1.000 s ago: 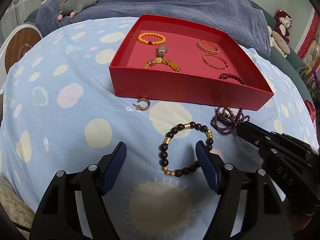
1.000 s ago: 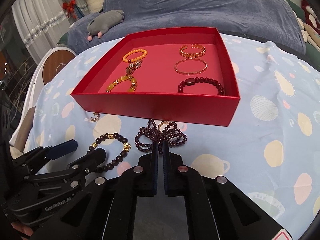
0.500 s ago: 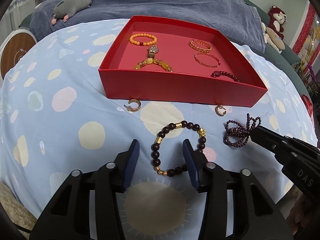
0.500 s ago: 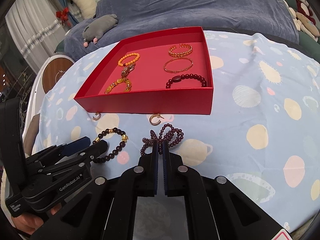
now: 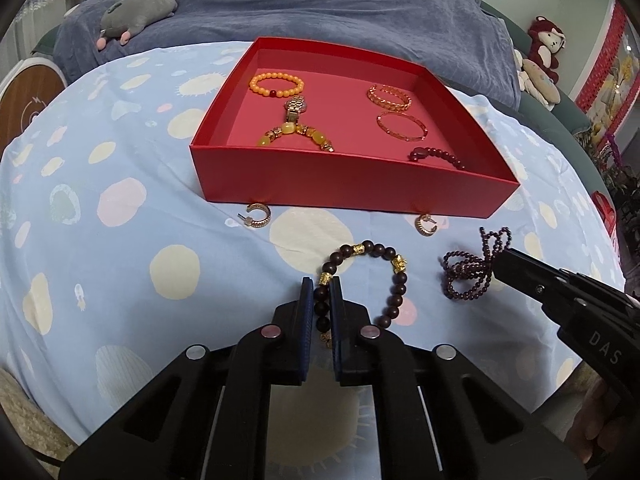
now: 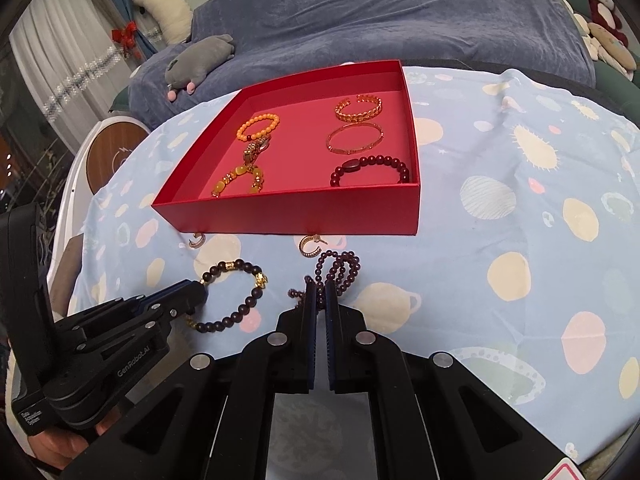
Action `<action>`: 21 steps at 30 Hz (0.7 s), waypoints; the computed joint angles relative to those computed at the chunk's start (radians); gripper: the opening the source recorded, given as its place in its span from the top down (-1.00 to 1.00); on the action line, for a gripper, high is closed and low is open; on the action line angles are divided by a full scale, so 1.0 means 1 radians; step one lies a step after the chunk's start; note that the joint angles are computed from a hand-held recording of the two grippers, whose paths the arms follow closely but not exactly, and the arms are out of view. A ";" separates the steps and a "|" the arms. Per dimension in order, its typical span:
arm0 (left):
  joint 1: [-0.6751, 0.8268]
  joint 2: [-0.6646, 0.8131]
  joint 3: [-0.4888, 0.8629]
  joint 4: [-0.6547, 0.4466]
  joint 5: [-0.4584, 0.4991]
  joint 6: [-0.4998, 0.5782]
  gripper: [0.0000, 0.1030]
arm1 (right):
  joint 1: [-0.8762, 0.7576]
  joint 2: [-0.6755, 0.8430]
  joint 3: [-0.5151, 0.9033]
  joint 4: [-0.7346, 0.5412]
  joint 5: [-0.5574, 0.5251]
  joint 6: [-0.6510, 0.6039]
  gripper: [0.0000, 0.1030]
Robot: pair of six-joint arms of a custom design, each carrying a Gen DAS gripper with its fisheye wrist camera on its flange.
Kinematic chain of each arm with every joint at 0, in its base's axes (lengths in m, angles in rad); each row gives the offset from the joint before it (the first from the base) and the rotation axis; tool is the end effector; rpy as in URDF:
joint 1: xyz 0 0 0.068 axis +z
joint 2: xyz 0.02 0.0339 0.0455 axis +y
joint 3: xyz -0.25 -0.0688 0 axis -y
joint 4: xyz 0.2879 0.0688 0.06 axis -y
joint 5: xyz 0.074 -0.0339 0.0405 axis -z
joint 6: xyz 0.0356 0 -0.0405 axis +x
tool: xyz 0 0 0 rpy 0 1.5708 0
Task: Organize jewelry
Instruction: 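Lift both bracelets into the red box and open both tools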
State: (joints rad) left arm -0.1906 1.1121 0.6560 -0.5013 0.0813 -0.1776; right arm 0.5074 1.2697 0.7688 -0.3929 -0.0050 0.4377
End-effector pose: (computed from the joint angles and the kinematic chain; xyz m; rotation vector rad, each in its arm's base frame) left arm 0.2520 -0.0516 0.1752 0.0493 2.5416 -0.2490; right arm 0.2585 0.1439 0.1812 -0.0897 2.5090 0.4079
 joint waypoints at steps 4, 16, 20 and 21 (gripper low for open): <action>-0.006 -0.034 0.004 -0.019 0.013 0.007 0.85 | -0.012 -0.022 -0.002 0.002 -0.006 0.000 0.93; -0.002 -0.077 0.072 -0.081 0.055 -0.004 0.85 | -0.033 -0.068 0.018 -0.003 -0.012 -0.004 0.93; -0.001 -0.065 0.122 -0.097 0.061 -0.010 0.85 | -0.049 -0.057 0.058 -0.004 -0.029 -0.014 0.93; 0.001 -0.058 0.137 -0.100 0.064 -0.009 0.85 | -0.050 -0.050 0.072 -0.005 -0.027 -0.021 0.93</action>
State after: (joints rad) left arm -0.1895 1.0545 0.7932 -0.6017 0.1452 -0.1863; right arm 0.4579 1.2192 0.8406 -0.3977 -0.0322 0.4168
